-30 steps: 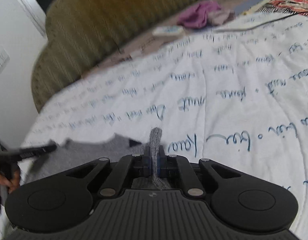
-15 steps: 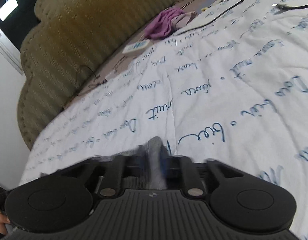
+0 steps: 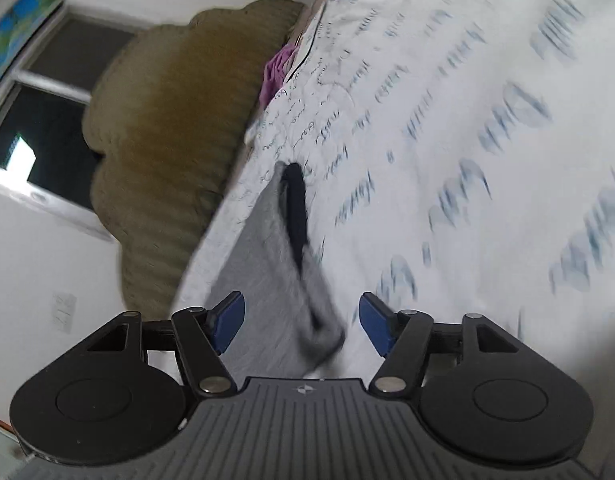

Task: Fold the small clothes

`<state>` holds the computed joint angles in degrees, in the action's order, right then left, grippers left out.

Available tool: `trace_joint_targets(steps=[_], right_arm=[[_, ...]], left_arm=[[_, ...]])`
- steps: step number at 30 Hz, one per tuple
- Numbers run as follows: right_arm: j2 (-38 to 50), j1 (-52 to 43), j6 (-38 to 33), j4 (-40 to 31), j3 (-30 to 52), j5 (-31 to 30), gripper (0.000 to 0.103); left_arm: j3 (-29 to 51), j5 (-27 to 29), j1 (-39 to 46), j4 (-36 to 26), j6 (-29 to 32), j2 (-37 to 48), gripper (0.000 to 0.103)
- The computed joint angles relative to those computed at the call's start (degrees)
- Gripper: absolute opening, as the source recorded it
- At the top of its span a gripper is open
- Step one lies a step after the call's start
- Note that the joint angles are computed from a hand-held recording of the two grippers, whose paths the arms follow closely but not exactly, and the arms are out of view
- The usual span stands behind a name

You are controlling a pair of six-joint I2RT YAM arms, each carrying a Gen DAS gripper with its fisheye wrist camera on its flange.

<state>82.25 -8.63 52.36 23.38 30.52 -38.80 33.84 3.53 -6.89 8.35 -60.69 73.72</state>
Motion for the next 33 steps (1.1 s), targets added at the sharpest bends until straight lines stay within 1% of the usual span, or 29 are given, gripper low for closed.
trace_joint_targets(steps=[2,3,4,5,6,8,10,11,12,13,14,15,16,17,18,19,20,22,23,27,29,31,33], right_arm=[[-0.37,2.77,0.18,-0.89,0.09,2.13,0.067],[0.06,4.27,-0.43,-2.17,1.16,3.01,0.067],[0.80,5.81,-0.78,-3.83,2.70,3.72,0.069],[1.91,7.27,-1.01,-5.03,4.45,4.64,0.071],[2.50,8.90,-0.82,-5.40,5.58,5.75,0.073],[5.30,11.06,0.35,-4.24,8.02,8.32,0.074],[7.47,12.74,2.81,-1.13,8.98,10.20,0.074],[8.38,13.38,4.23,0.27,9.25,10.93,0.074],[9.30,14.27,5.47,1.55,9.58,12.05,0.073],[9.66,14.84,6.19,3.31,9.15,12.50,0.071],[10.12,15.42,6.78,4.82,8.88,13.02,0.061],[10.43,15.85,7.23,5.76,8.59,13.53,0.052],[11.55,16.16,7.97,6.83,8.68,13.29,0.034],[12.89,16.18,8.92,7.93,8.79,12.47,0.025],[14.14,16.16,9.87,8.78,8.76,12.01,0.024],[14.76,16.29,10.35,9.73,8.29,12.04,0.017],[14.86,16.37,10.29,10.67,7.67,12.29,0.014],[14.92,16.15,10.43,11.86,6.88,11.99,0.015],[15.15,15.87,10.65,11.90,7.03,11.38,0.017],[16.36,14.03,11.71,10.62,8.41,6.92,0.017],[16.37,13.78,11.63,10.14,8.57,5.98,0.017],[15.83,14.30,11.41,10.54,7.95,7.56,0.015],[14.94,15.96,12.46,13.78,5.69,12.72,0.014]], left_arm=[[-0.50,1.96,-1.48,2.31,-2.47,1.71,0.077],[-0.68,1.82,-2.06,4.11,-3.18,2.82,0.080],[-0.35,0.87,-2.73,5.13,-3.19,3.72,0.083],[0.67,0.49,-2.97,5.17,-3.38,4.79,0.083],[1.46,1.24,-2.57,5.56,-3.77,5.91,0.083],[2.65,3.26,-1.53,7.42,-4.46,8.44,0.083],[4.66,3.17,-1.59,6.33,-4.60,10.25,0.080],[5.50,2.82,-1.86,5.69,-4.04,10.76,0.075],[6.25,2.45,-2.12,4.76,-3.34,11.35,0.054],[6.97,2.37,-2.27,3.41,-2.70,12.12,0.037],[7.92,1.80,-2.45,1.60,-2.37,13.22,0.031],[7.93,0.66,-2.75,1.49,-2.24,13.82,0.020],[7.35,0.49,-2.69,2.28,-2.08,13.88,0.020],[6.94,0.57,-2.63,2.82,-2.12,13.75,0.020],[6.67,0.52,-2.59,2.80,-2.02,13.46,0.020],[6.63,0.25,-2.74,2.59,-1.55,13.30,0.020],[6.77,-0.17,-2.94,2.48,-0.93,13.42,0.020],[6.24,-1.12,-3.50,2.65,-0.46,12.93,0.020],[6.19,-1.57,-3.71,2.85,-0.18,13.01,0.020],[5.28,-2.97,-4.39,3.57,0.42,12.48,0.020],[5.56,-3.08,-4.39,3.26,0.65,12.64,0.019],[5.58,-2.56,-4.09,3.13,0.44,12.56,0.019],[5.58,-1.93,-3.72,3.10,0.28,12.60,0.019]])
